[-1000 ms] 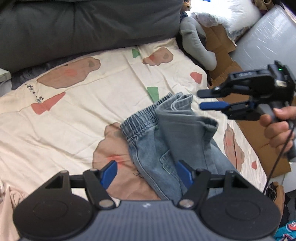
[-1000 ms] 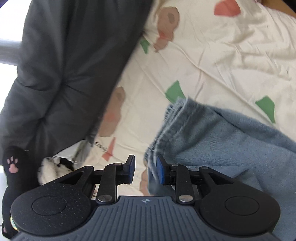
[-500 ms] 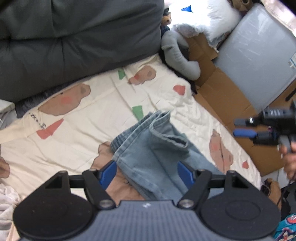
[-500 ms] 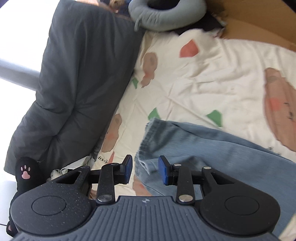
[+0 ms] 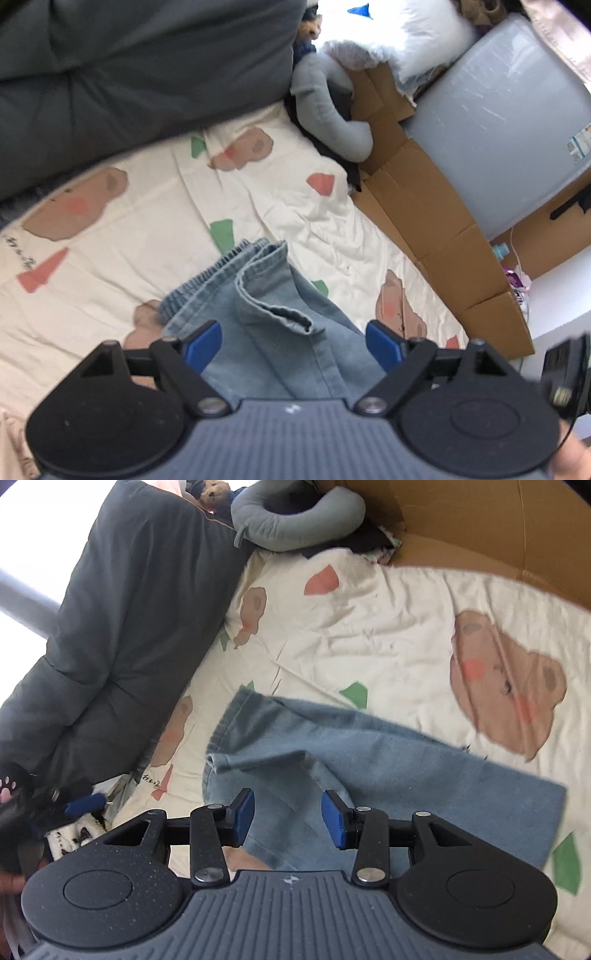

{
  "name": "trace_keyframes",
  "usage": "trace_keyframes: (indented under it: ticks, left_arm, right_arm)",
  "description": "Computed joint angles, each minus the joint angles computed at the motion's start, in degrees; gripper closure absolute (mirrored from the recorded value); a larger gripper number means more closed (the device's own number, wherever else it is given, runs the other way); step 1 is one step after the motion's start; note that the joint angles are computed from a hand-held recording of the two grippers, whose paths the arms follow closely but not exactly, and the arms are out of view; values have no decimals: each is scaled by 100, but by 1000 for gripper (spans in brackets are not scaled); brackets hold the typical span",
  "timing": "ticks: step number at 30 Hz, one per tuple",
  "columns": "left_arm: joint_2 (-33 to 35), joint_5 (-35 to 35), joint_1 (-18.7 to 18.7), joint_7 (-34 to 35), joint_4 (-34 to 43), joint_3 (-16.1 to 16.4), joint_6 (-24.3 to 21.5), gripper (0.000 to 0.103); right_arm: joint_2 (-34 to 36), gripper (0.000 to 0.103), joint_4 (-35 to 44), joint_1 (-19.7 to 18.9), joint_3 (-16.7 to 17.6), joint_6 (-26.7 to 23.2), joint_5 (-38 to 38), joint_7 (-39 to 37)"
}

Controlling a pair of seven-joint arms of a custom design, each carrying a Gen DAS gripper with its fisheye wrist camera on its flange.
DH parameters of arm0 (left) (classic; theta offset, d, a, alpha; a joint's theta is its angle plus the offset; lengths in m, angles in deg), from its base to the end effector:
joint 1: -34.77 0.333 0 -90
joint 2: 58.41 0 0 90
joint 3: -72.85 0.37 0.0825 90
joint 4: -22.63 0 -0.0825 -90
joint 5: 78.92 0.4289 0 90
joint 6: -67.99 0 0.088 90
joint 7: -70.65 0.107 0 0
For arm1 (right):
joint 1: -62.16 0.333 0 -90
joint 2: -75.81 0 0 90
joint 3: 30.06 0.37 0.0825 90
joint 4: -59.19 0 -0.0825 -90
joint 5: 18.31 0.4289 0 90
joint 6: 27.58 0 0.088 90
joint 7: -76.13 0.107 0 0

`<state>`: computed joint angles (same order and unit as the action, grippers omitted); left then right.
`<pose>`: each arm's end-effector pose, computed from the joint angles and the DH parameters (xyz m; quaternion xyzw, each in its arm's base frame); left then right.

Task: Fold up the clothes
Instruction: 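Lower the left tool and pinch the folded layers at the waistband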

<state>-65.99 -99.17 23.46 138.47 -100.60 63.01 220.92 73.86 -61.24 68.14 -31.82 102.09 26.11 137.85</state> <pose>0.5522 -0.2073 0.5649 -0.7507 0.5691 -0.3350 0.0193 0.5939 0.0620 0.4923 -0.7058 0.6288 0.0950 0.3121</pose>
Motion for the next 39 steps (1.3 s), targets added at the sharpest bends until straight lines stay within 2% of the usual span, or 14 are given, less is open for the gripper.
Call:
trace_keyframes:
  ticks: [4,7,11,18,22,25,26,28,30,33,35,39]
  left_arm:
    - [487,-195,-12,-11,224,-26,105,16]
    - [800,-138,36,-270,365,-83,130,16]
    - [1051,-564,97,-376,425,-159,218,16]
    - [1423,-947,127,-519,569,-311,339,16]
    - [1581,-1051,159,-625,634,-384,403,21]
    - [1615,-1215,209,-523,641,-443,389,28]
    - [1625,-1315,234,-392,645,-477,394,34]
    - [1615,-1512,280,-105,634,-526,373,46]
    - [1597,-1604,312,124,649,-529,225,69]
    - [1508,-1481,311,318,616,-458,19,83]
    - [1415,-1383,315,440,560,-404,-74,89]
    - [1225,-1240,347,725,443,-288,-250,90]
  right_arm:
    - [37,56,-277,47,38,346,87,-403]
    - [114,56,-429,76,73,532,37,-624]
    - [187,56,-629,104,115,779,-26,-952]
    - [346,56,-829,131,182,881,-437,-1050]
    - [390,56,-974,152,215,1031,-663,-913]
    - [405,56,-1020,154,230,1052,-723,-877]
    - [404,56,-1035,157,236,1072,-730,-878]
    - [393,56,-1060,165,247,1111,-710,-891]
    - [397,56,-1059,178,257,1113,-726,-894]
    - [392,57,-1071,211,280,1173,-769,-905]
    - [389,57,-1081,226,287,1184,-775,-921]
    - [365,58,-1104,252,297,1167,-754,-1000]
